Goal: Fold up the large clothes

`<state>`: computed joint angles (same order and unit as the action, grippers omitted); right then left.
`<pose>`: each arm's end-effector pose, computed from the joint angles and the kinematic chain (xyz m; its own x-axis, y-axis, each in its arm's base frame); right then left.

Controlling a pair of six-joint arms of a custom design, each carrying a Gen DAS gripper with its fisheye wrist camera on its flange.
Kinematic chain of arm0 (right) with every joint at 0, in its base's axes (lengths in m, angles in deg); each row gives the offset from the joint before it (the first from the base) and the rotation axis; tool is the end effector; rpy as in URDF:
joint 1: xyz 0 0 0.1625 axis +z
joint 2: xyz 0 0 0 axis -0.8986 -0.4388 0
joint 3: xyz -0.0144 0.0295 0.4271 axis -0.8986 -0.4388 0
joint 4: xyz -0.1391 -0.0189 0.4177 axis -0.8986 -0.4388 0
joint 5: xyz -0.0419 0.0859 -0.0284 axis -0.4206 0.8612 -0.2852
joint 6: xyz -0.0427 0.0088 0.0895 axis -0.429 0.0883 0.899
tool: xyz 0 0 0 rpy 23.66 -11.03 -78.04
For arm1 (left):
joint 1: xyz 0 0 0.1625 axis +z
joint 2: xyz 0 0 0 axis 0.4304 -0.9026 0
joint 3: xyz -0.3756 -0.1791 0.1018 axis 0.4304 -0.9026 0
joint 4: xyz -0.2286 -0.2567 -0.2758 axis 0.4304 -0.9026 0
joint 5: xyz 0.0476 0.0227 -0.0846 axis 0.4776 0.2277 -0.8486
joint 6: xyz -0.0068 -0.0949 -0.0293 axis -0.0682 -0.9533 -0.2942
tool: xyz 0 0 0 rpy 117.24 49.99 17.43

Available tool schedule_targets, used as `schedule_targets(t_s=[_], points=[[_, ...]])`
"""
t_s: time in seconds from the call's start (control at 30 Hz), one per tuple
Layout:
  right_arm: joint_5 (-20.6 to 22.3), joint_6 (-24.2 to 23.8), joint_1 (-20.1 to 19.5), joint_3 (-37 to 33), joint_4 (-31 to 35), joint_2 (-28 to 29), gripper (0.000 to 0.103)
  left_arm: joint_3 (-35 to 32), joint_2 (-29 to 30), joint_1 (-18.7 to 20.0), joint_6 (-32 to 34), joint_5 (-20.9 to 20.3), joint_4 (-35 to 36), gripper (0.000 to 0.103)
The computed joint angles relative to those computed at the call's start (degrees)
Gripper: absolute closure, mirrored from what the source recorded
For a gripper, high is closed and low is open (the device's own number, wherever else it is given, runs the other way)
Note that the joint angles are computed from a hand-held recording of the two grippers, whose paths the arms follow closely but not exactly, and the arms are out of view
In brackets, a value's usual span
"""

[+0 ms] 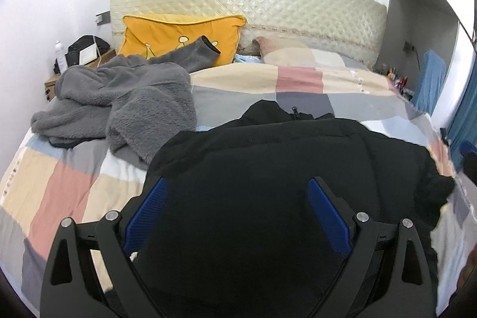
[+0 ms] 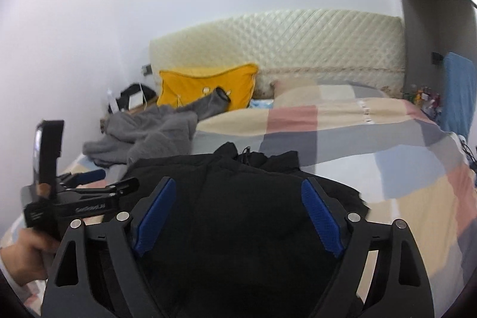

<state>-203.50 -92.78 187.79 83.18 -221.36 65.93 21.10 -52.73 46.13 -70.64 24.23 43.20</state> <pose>0.4406 -0.5421 -0.0325 -0.7808 -0.0713 0.6207 -0.5756 0.4687 -0.6701 -0.0057 -0.6072 0.3562 -0.7081 0.2286 -0.6681 0.6351 0.6198 -0.4610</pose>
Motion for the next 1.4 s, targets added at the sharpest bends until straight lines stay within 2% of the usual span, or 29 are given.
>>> schedule_targets(t_s=[0.1,0.2,0.3,0.47,0.63,0.7,0.8,0.87,0.93,1.03,1.13,1.23,1.27,1.4], points=[[-1.5,-1.2,-2.4,-4.6,2.6,3.0,0.018,-2.0,2.6,1.3,2.3,-0.1,-2.2,0.008],[-1.7,-1.8,-4.6,-5.4,3.5,5.2,0.018,-5.9,6.3,3.4,1.0,1.6,0.5,0.008],[-0.9,-5.0,-6.2,-5.9,-0.1,7.2,0.017,-5.9,7.4,4.5,3.6,2.5,-1.5,0.008],[-0.5,-6.6,-7.2,-6.5,-3.0,9.1,0.016,-5.9,9.0,5.4,5.3,2.4,-2.4,0.008],[-0.6,-9.7,-8.1,-9.1,-5.2,11.7,0.016,-5.6,10.2,5.9,5.9,1.2,-3.8,0.007],[-1.2,-9.8,-8.4,-9.7,-3.9,11.9,0.016,-5.9,10.8,5.6,6.4,-0.3,-3.7,0.007],[-1.4,-6.8,-8.4,-8.6,0.8,10.4,0.015,-7.1,11.2,5.3,5.1,-0.7,-1.2,0.007],[0.7,-3.9,-8.3,-5.8,3.0,7.9,0.016,-7.6,10.8,5.3,4.1,-0.3,0.8,0.007],[3.9,-1.8,-8.0,-1.9,2.1,4.9,0.016,-6.5,9.2,4.8,5.7,-0.4,0.9,0.007],[3.0,-2.7,-6.7,0.8,-1.2,2.7,0.017,-4.3,5.5,4.8,6.4,1.0,0.3,0.007],[1.0,-4.6,-6.2,3.7,-5.7,1.1,0.017,-3.4,3.4,5.8,6.0,0.4,-1.1,0.007],[0.4,-2.2,-7.0,6.8,-5.0,-0.9,0.017,-5.5,3.9,8.2,1.6,2.7,2.0,0.007],[0.1,-1.9,-7.3,7.5,-5.6,-1.1,0.017,-6.0,4.2,8.8,0.7,2.4,2.2,0.007],[-1.1,0.0,-8.9,9.5,-4.2,-1.4,0.017,-6.8,4.9,10.3,0.3,2.7,3.2,0.007]])
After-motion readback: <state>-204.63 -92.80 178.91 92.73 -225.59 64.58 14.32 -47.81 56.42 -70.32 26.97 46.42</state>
